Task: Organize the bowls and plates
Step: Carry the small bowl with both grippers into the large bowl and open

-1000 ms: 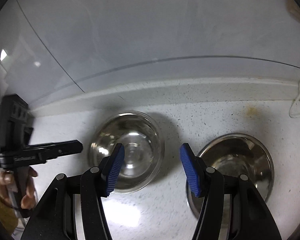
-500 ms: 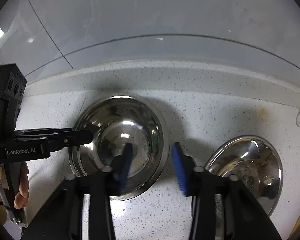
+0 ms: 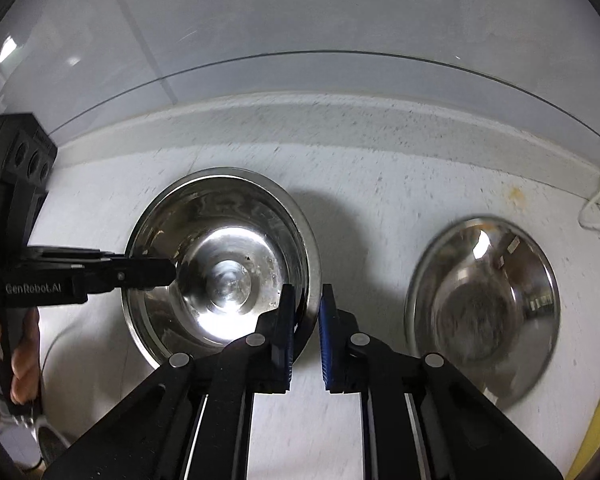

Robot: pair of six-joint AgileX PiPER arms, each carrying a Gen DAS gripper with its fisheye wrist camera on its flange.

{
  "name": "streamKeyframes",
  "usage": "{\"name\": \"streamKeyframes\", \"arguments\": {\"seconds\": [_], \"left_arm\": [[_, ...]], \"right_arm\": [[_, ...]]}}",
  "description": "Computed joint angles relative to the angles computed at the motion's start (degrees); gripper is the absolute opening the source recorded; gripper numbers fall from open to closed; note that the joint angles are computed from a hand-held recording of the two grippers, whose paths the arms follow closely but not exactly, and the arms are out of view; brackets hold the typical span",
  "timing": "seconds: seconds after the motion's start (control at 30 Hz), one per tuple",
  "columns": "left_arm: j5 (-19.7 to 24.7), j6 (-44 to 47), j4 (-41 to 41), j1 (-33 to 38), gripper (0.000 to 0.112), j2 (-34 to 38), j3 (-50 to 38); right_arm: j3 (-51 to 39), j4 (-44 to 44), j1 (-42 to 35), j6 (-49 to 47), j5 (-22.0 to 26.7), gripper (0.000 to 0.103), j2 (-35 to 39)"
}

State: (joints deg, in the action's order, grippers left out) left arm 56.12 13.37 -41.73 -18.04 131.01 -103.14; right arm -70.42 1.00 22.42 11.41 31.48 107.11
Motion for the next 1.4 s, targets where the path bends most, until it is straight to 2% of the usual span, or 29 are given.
{"name": "streamKeyframes", "arguments": {"seconds": [0.2, 0.33, 0.47, 0.6, 0.67, 0.8, 0.9, 1.17, 1.27, 1.4], "left_arm": [[-1.9, 6.4, -4.1, -1.6, 0.009, -8.9, 15.5], [-2.6, 10.2, -7.8, -2.3, 0.009, -14.8, 24.6], [-2.8, 13.4, -11.0, -2.9, 0.009, -22.6, 33.5], [-0.2, 16.7, -12.5, 0.7, 0.009, -35.5, 44.9], [2.3, 17.6, -11.3, 4.0, 0.009, -42.3, 50.6], [6.3, 20.5, -7.0, 11.0, 0.010, -51.3, 58.6], [7.1, 25.3, -4.5, 16.5, 0.010, -53.2, 64.5], [-1.5, 30.0, -3.4, 17.8, 0.009, -49.5, 71.9], [-3.8, 30.1, -2.9, 16.0, 0.009, -51.5, 72.6], [-5.7, 30.4, -2.2, 14.3, 0.012, -52.7, 72.8]], "right_arm": [[8.9, -7.7, 5.7, 10.4, 0.8, 0.010, -7.6], [15.5, -14.6, 11.1, 20.6, 3.8, 0.010, -15.1], [19.6, -20.0, 17.6, 31.1, 9.6, 0.011, -22.6], [19.7, -25.7, 29.8, 45.5, 19.1, 0.011, -29.6], [18.7, -27.9, 36.8, 52.1, 23.4, 0.011, -31.2], [15.8, -29.4, 48.6, 62.4, 28.5, 0.011, -29.8], [15.8, -28.6, 52.7, 68.0, 26.4, 0.011, -26.0], [17.3, -23.7, 53.5, 73.0, 17.6, 0.012, -16.0], [17.6, -23.2, 53.6, 74.3, 16.7, 0.012, -15.0], [17.0, -23.6, 54.5, 76.3, 17.8, 0.015, -14.4]]}}
